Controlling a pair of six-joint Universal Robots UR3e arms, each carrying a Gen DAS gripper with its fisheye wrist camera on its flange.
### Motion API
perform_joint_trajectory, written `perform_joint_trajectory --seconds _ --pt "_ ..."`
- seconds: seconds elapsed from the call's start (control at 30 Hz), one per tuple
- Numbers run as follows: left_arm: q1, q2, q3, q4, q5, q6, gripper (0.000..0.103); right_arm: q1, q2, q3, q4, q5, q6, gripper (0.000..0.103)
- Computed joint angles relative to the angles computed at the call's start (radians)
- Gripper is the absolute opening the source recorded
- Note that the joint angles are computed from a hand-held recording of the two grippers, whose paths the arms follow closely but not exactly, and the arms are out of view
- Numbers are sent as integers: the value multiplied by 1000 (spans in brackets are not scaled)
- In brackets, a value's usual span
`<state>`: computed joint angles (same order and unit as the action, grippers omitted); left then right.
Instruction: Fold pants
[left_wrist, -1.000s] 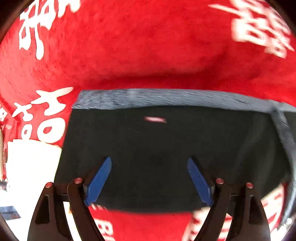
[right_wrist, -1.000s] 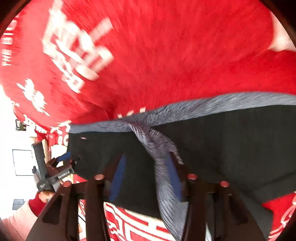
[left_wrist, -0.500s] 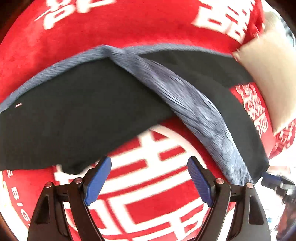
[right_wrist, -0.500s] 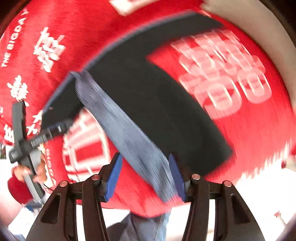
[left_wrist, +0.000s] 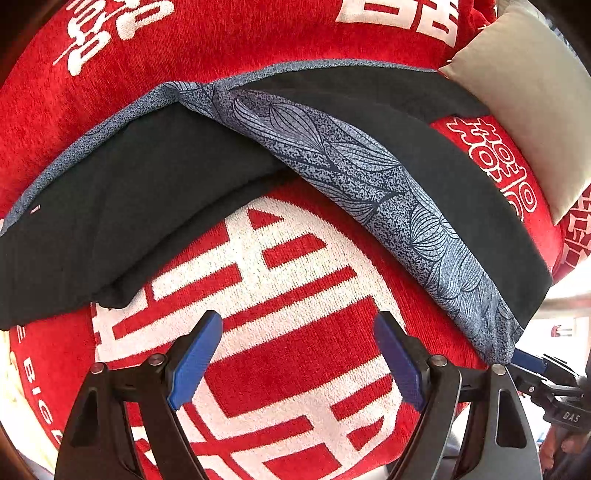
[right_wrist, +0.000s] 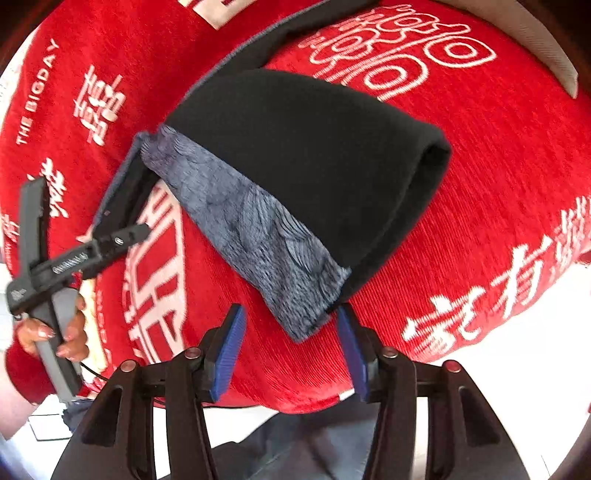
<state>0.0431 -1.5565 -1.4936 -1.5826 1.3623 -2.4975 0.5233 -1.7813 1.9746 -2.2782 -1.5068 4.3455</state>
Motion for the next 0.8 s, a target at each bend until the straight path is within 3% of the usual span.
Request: perform_joint_trajectory --seconds 0.1,0.13,0.17,0.23,0.33,0.53,0.6,0.7,0.8 --pt "-15 -8 -5 8 4 -45 85 -29 22 17 -47 60 -63 40" --pt "-33 -17 -8 21 10 -73 85 -42 18 24 -51 80 -83 15" --pt "-47 -22 -8 29 22 -99 85 -73 5 46 -66 130 -106 2" --pt "-68 -30 -1 36 42 -139 85 -139 -17 51 -48 214 -156 3" --pt "-99 -50 54 5 55 -231 85 -249 -63 -48 93 296 -312 2" --pt "-158 -135 305 -98 79 -346 85 -631 -65 -415 464 485 -672 2" --pt "-197 -214 446 -124 97 -395 85 -756 23 -601 583 517 -808 2" --pt "-245 -360 664 -169 112 -467 85 -857 226 -915 719 476 -979 2" --pt "-285 -531 909 -221 155 -530 85 -914 457 -1230 824 429 -1067 2"
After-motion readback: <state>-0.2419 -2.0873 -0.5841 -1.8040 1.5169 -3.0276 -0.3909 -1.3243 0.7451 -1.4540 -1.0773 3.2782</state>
